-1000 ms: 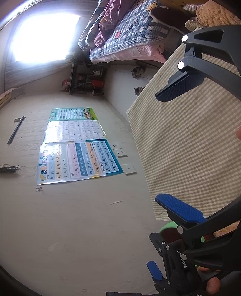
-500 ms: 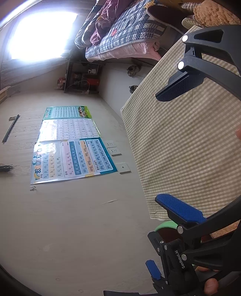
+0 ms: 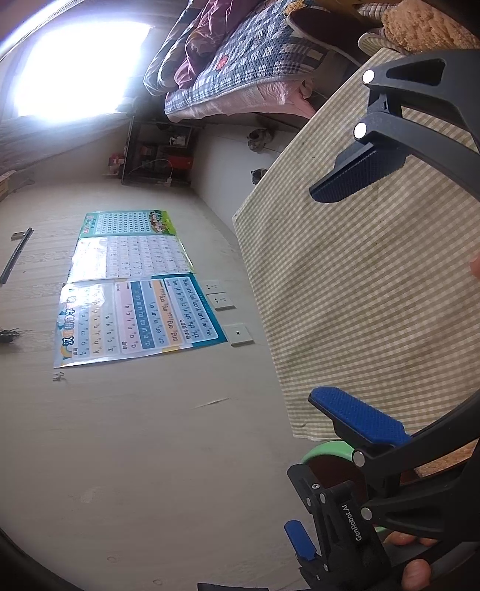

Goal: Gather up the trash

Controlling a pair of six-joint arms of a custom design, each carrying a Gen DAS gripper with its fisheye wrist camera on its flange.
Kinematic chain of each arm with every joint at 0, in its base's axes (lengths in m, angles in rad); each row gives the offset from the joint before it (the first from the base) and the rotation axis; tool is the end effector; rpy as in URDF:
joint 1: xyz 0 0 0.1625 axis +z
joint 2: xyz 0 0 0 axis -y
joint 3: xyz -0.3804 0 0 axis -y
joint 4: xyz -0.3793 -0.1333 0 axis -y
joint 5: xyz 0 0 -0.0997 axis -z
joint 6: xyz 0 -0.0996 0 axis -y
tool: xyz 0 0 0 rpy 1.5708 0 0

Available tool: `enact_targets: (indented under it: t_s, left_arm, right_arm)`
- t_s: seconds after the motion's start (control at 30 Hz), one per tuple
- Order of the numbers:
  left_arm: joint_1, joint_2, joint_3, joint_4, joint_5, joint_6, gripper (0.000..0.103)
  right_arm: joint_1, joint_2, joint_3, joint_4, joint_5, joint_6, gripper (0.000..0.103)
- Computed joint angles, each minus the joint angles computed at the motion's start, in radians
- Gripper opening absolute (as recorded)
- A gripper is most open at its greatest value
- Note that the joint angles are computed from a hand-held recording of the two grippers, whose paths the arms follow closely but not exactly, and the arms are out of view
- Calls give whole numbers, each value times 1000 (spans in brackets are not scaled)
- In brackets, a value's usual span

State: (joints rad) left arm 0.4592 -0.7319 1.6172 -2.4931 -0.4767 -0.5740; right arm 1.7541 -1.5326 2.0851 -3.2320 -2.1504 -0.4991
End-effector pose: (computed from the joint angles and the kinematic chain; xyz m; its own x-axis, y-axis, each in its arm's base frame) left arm -0.4614 -0.4756 0.0811 -0.6819 0.0927 -0.7255 0.6258 0.5874 -0.5132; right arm 0.1606 -0.4344 0.3957 -0.7619 0.0795 0.6428 -0.5079 0.5426 -0.6691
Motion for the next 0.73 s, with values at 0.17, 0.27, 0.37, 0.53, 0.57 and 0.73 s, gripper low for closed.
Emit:
enact_targets:
  t_s: [0.17,0.27,0.37,0.53,0.57,0.73]
  left_arm:
    - [0,1,0,1,-1,-3,98]
    - [2,0,1,5,-5,-8,98]
    - [4,0,7,1,-11,-11,98]
    - [19,-1,28,-24,-40,0,98]
    - [26,-5,35,-13,-53,-11,98]
    - [79,-64,118,31,-168,-62,98]
  right_arm:
    - [-2,3,-1,10,-2,5,96]
    - [-5,3,1,14,-3,10,96]
    - [-12,3,4,21,-2,15,96]
    - [-48,-5,3,85,17,54,96]
    - [-66,-6,-1,99,23,62,96]
    - [-191,28,-71,133,3,118,96]
